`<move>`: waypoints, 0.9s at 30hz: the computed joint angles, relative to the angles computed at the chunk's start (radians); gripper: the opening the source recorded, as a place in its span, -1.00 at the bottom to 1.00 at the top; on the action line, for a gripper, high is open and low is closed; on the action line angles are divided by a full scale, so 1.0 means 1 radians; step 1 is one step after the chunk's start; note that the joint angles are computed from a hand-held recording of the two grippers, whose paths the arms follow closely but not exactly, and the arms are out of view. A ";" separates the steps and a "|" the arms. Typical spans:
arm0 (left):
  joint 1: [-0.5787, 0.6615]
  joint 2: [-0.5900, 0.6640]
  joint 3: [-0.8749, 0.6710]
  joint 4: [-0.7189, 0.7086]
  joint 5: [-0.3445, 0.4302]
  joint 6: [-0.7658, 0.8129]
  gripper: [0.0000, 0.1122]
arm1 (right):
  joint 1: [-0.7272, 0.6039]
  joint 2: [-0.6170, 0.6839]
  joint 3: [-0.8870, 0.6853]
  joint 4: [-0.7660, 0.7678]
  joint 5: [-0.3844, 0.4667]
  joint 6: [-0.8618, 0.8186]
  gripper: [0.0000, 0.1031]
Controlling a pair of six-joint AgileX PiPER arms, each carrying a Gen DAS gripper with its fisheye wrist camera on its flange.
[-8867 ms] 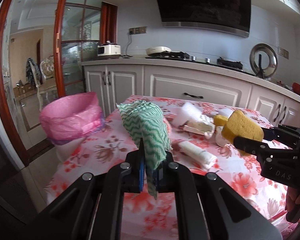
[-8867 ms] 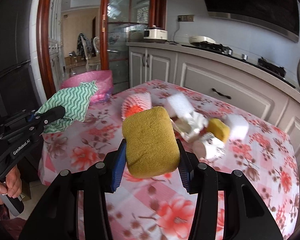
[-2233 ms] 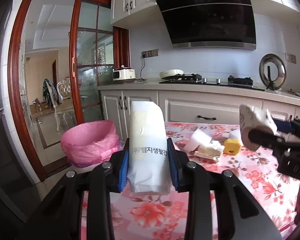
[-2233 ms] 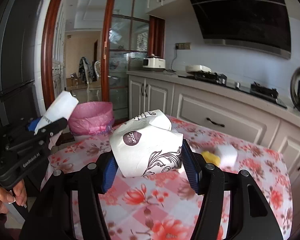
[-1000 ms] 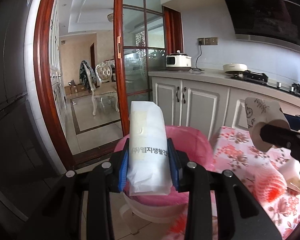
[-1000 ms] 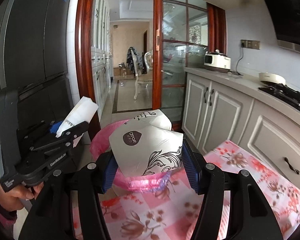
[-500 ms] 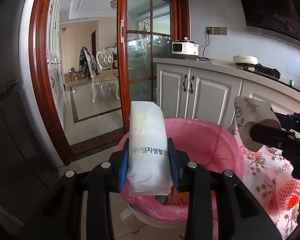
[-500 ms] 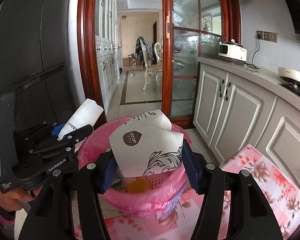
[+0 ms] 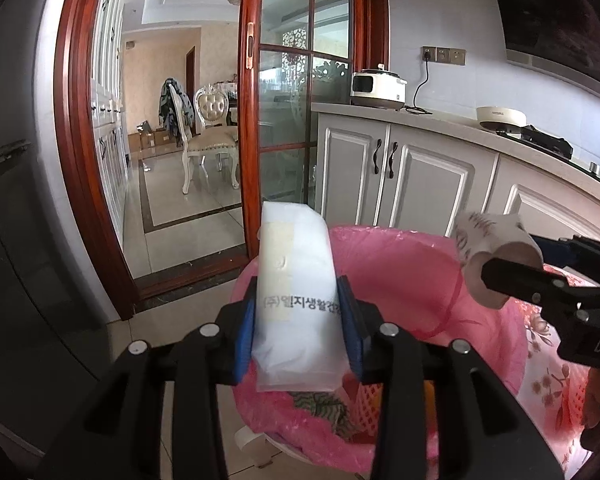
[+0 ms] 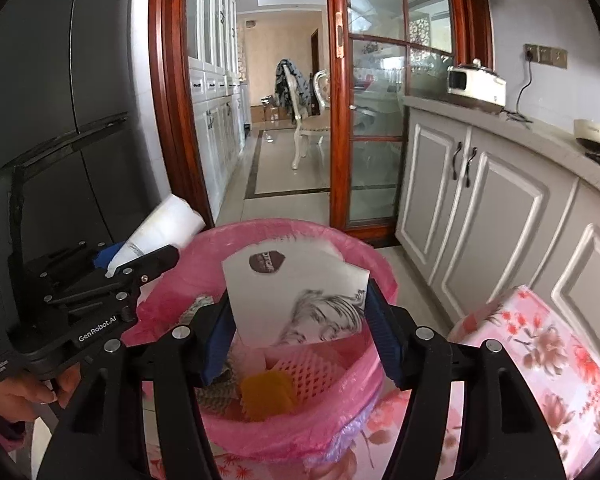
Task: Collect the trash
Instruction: 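Carry both white packets over the pink bin and open both tools, then move both open tools back over the table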
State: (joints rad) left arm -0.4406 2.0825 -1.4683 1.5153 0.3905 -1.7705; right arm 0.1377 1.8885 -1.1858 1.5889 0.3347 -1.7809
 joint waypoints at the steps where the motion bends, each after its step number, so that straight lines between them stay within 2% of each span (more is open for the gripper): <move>1: 0.004 0.005 -0.004 0.012 -0.010 -0.013 -0.18 | 0.002 0.014 -0.011 -0.010 -0.011 0.006 0.29; 2: 0.005 0.010 -0.008 0.019 -0.018 -0.018 -0.08 | 0.003 0.020 -0.017 -0.016 -0.016 0.012 0.29; 3: 0.007 0.014 -0.010 0.031 -0.023 -0.030 0.14 | -0.002 0.028 -0.023 -0.037 -0.012 0.035 0.30; 4: 0.004 0.017 -0.011 0.043 -0.012 -0.043 0.21 | -0.009 0.030 -0.024 -0.043 -0.007 0.043 0.30; 10: -0.011 0.005 -0.003 0.037 0.015 -0.036 0.21 | -0.051 -0.048 0.073 0.077 0.013 -0.090 0.30; 14: -0.034 -0.025 0.031 0.047 0.041 -0.056 0.28 | -0.087 -0.138 0.159 0.094 0.024 -0.103 0.33; 18: -0.081 -0.081 0.085 0.066 0.073 -0.083 0.32 | -0.139 -0.269 0.285 0.103 0.044 -0.112 0.36; 21: -0.132 -0.131 0.126 0.063 0.119 -0.096 0.44 | -0.186 -0.391 0.394 0.101 0.056 -0.128 0.38; 27: -0.298 -0.231 0.217 0.059 0.242 -0.135 0.69 | -0.397 -0.663 0.595 -0.055 0.164 -0.039 0.50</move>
State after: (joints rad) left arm -0.7382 1.8518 -1.2513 1.5744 0.6327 -1.9054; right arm -0.2592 1.2259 -0.5905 1.5342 0.4983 -1.8204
